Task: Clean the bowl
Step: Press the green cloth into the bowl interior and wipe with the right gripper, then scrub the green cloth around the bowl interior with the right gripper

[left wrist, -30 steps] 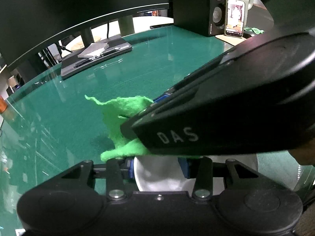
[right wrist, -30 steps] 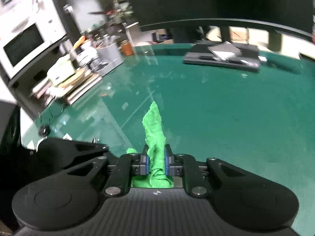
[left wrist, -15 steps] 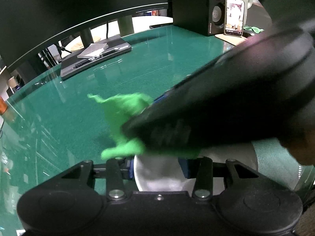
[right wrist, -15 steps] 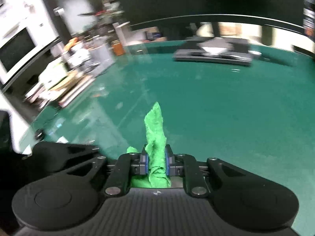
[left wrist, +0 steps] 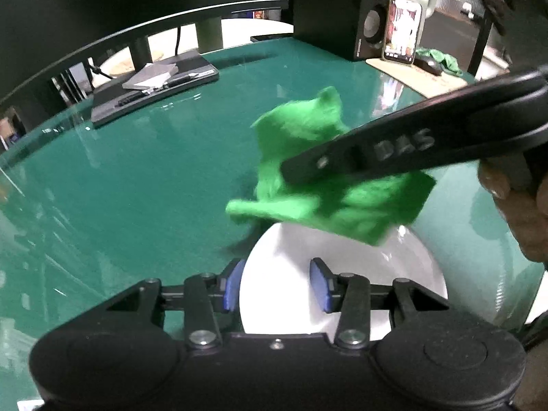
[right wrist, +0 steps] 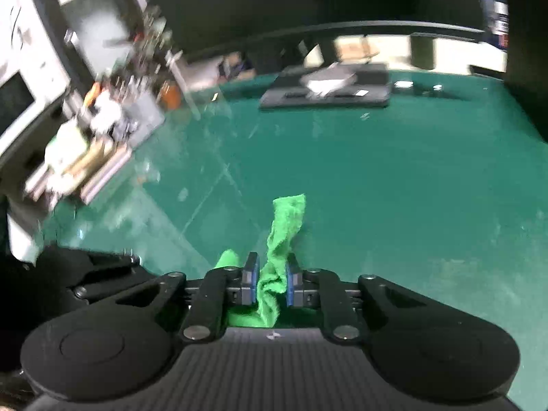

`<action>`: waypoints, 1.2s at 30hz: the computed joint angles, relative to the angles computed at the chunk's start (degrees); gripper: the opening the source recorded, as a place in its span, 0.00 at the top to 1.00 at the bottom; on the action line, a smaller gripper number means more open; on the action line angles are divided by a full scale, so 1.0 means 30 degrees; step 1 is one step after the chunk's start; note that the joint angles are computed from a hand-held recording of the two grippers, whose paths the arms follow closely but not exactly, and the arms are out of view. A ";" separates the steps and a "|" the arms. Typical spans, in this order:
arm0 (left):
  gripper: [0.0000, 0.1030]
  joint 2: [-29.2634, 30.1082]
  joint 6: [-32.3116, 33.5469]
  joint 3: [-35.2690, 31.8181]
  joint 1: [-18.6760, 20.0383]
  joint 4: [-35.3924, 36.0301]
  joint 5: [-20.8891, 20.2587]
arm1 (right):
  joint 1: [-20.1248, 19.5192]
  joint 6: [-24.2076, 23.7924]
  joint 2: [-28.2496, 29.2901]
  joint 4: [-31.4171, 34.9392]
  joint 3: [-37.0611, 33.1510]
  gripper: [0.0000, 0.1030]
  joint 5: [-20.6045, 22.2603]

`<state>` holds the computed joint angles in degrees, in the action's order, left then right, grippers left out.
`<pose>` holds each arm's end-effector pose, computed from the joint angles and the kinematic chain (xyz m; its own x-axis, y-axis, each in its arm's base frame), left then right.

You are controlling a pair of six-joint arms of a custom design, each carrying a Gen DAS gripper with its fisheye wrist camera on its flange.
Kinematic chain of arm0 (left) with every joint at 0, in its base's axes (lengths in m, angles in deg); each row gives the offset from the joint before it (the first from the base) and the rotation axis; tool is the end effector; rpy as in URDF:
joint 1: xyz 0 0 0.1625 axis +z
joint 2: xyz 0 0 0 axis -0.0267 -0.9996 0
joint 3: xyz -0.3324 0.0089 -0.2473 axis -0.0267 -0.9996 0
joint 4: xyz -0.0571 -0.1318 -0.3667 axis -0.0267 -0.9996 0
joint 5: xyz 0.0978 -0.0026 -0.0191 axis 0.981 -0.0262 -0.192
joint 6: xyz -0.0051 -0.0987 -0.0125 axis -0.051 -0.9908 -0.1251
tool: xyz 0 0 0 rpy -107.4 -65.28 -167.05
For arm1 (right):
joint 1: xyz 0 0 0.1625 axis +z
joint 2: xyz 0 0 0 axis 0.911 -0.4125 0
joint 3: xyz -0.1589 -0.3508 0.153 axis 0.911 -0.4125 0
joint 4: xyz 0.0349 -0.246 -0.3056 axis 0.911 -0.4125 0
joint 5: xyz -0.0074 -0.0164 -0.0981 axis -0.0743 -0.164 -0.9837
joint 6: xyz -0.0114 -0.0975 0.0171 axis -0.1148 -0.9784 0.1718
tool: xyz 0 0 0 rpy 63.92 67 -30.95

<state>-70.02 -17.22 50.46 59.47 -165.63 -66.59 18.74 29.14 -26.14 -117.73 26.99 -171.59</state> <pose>-0.1831 -0.6393 0.0086 -0.6120 0.5660 -0.5524 0.7296 0.6736 -0.1181 0.0561 -0.6309 0.1429 -0.8259 -0.3224 0.4626 -0.5216 0.7483 -0.4098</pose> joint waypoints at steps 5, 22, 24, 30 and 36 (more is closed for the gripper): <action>0.76 0.0817 0.0629 -0.0462 -0.0117 -0.1538 0.1782 | -0.0109 0.1063 0.0032 -0.1713 0.0091 0.86 -0.0759; 0.76 0.1133 -0.0736 -0.0517 -0.0290 -0.2708 0.3963 | 0.0242 -0.1938 0.2066 0.3196 -0.3133 0.91 0.3350; 0.76 0.1131 -0.0690 -0.0519 -0.0305 -0.2707 0.3989 | 0.0211 -0.2893 0.2223 0.2954 -0.3008 0.94 0.3343; 0.76 0.1133 -0.0531 -0.0540 -0.0353 -0.2692 0.4076 | 0.0205 -0.5136 0.2830 -0.0310 -0.3066 0.95 0.1864; 0.76 0.1185 -0.0434 -0.0601 -0.0349 -0.2639 0.4080 | 0.0057 -0.8296 0.2833 -0.1567 -0.1996 0.95 0.2926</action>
